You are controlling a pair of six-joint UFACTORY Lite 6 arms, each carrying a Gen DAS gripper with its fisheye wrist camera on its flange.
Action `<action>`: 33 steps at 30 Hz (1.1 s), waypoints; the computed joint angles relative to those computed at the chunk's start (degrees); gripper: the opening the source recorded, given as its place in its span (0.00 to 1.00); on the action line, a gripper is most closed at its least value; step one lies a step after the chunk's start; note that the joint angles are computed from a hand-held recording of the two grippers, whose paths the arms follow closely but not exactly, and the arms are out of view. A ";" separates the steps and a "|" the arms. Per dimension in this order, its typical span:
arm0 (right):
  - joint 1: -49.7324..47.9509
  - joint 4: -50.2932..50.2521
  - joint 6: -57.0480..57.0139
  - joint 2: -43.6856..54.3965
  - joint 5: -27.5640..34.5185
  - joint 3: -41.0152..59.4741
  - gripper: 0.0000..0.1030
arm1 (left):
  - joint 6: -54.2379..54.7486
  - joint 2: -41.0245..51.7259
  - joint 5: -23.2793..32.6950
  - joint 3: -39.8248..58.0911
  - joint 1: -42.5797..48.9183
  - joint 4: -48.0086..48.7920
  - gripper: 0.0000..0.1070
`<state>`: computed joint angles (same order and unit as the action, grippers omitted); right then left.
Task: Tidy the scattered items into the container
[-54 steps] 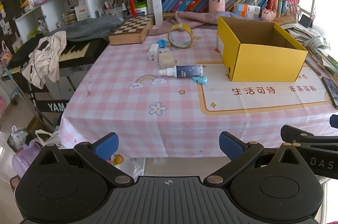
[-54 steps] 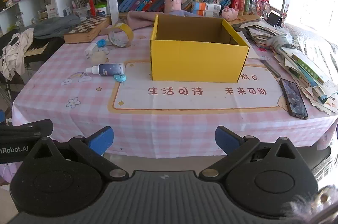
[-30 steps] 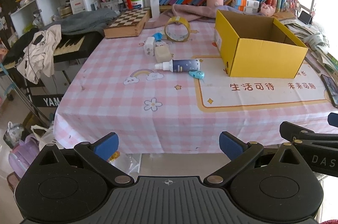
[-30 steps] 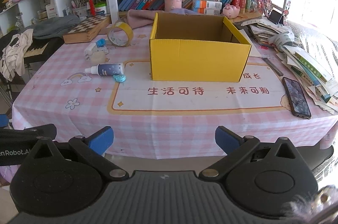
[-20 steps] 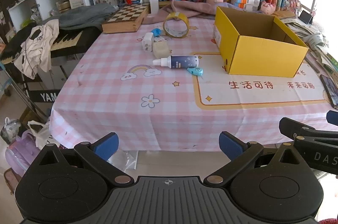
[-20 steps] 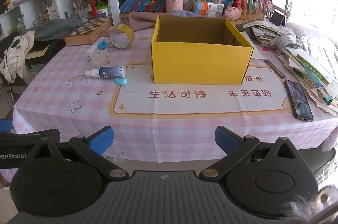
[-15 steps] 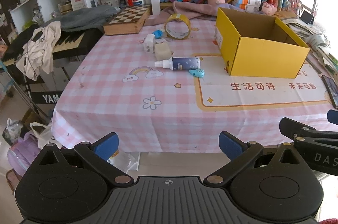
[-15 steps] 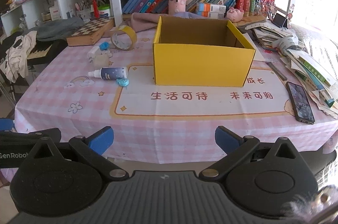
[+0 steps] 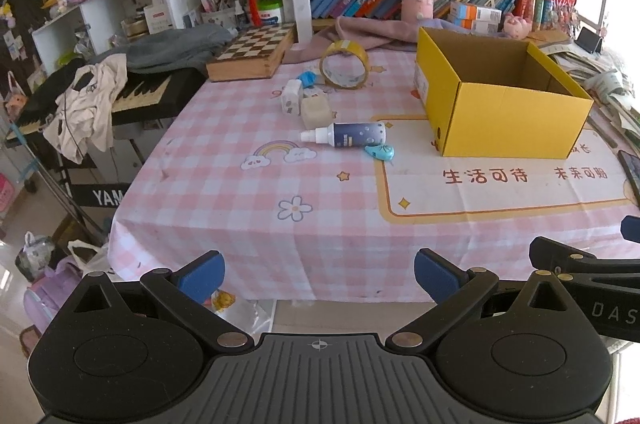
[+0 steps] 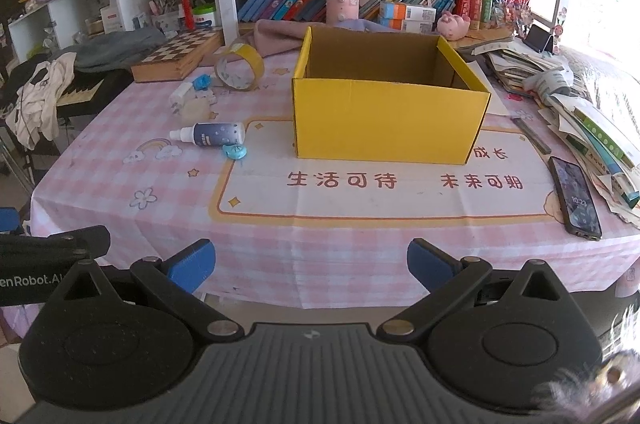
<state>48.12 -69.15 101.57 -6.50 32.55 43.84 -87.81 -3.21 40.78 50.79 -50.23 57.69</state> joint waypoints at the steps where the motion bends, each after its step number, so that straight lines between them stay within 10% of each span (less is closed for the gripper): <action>1: -0.22 -0.03 -0.17 -0.20 -0.14 -0.19 1.00 | -0.51 0.26 0.49 0.22 -0.44 0.33 0.95; 33: -2.54 -3.61 -2.40 -2.11 -8.26 -1.98 1.00 | -11.11 -3.44 13.60 -2.83 -6.82 2.44 0.95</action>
